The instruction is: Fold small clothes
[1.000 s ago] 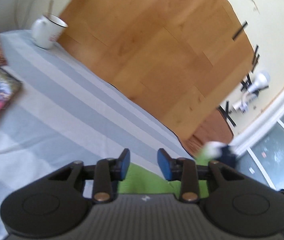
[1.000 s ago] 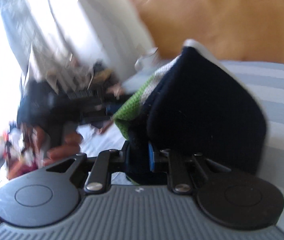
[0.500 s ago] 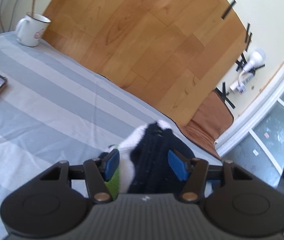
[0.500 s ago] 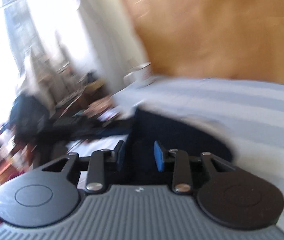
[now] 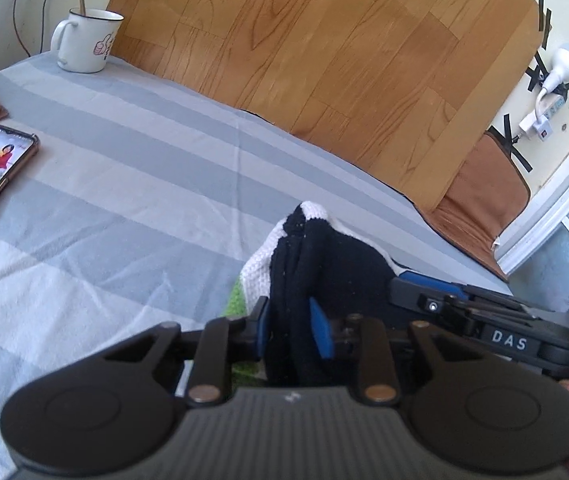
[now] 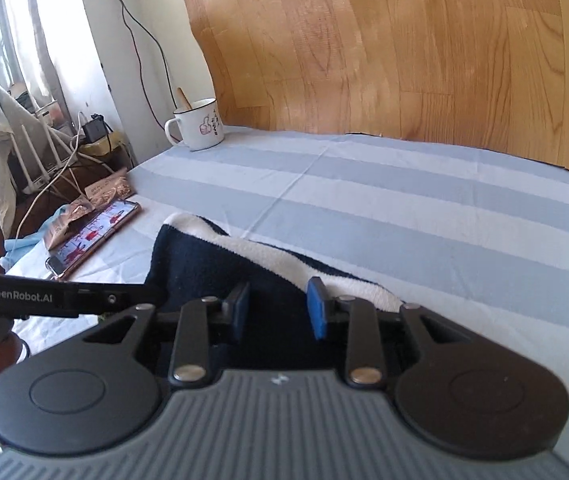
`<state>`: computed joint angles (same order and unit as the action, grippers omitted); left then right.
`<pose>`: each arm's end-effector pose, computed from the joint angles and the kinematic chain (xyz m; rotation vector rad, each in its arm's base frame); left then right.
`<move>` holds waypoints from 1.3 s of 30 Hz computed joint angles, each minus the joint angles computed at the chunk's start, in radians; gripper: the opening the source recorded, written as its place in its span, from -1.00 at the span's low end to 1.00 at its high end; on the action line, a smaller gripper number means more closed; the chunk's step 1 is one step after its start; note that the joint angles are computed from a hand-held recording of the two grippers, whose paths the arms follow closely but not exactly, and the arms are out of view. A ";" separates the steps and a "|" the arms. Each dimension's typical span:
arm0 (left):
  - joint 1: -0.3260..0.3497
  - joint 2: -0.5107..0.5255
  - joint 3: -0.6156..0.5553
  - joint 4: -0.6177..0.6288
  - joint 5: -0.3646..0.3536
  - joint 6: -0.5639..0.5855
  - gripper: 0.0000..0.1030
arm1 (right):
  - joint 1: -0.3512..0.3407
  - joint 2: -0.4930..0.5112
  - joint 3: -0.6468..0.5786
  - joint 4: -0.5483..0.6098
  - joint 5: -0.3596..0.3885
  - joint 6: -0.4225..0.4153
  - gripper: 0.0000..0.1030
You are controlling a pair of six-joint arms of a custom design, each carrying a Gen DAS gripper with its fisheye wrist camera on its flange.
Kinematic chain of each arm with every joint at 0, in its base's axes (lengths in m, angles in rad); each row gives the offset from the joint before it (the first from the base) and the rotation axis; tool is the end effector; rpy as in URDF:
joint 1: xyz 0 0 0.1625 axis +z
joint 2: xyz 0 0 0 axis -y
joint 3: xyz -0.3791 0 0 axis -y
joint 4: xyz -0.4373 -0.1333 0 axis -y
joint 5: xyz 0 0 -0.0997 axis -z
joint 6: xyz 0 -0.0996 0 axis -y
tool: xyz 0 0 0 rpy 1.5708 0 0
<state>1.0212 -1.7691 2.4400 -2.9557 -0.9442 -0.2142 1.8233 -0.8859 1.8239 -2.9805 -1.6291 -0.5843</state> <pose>-0.0434 -0.4378 0.2666 0.1227 2.5851 -1.1995 0.2815 -0.5805 0.0602 1.1719 -2.6860 0.6805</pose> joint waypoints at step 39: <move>0.103 0.534 -0.473 -0.112 -0.233 0.285 0.19 | -0.169 0.026 -0.072 -0.187 0.228 0.041 -0.02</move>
<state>1.1241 -1.2355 1.9669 -3.0678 -1.1772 0.0705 1.6538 -0.8596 1.7516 -3.1676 -1.4010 -0.5438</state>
